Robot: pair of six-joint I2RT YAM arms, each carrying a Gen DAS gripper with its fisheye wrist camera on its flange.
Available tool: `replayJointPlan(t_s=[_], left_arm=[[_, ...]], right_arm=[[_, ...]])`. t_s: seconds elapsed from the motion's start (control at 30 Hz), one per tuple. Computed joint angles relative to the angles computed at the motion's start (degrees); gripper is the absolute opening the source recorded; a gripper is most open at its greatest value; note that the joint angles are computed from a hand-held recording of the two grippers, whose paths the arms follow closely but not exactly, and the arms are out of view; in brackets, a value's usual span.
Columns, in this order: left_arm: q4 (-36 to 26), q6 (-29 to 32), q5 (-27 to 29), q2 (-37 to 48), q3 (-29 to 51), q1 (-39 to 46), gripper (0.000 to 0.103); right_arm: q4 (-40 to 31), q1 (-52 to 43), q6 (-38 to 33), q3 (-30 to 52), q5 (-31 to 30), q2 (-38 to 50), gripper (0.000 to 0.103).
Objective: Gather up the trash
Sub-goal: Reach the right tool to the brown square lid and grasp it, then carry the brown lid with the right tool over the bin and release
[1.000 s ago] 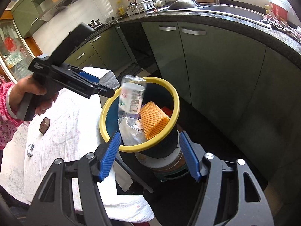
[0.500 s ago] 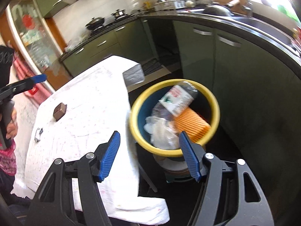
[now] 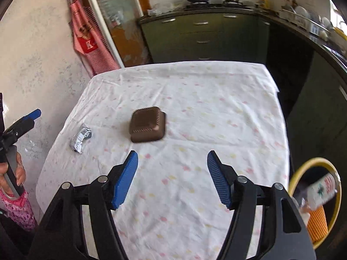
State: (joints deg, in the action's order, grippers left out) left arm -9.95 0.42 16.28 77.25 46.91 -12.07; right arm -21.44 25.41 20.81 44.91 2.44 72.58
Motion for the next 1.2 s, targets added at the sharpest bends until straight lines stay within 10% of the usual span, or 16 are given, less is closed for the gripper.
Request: replayJointPlan(t_s=[0.2, 0.57, 0.9, 1.2], left_arm=[[4.3, 2.4, -0.2, 5.1, -1.4, 0.1, 0.098], [6.7, 2.3, 1.1, 11.0, 0.2, -1.9, 0.098], [6.0, 1.9, -1.5, 13.4, 1.5, -3.3, 0.098], [4.7, 2.0, -4.6, 12.4, 1.8, -6.4, 0.098]], right_arm=[[4.8, 4.1, -1.6, 15.0, 2.6, 23.0, 0.073], [0.3, 4.5, 0.8, 24.9, 5.3, 35.4, 0.065], [2.5, 5.4, 2.2, 20.2, 5.4, 29.4, 0.062], [0.5, 1.9, 4.2, 3.7, 8.1, 6.4, 0.062]])
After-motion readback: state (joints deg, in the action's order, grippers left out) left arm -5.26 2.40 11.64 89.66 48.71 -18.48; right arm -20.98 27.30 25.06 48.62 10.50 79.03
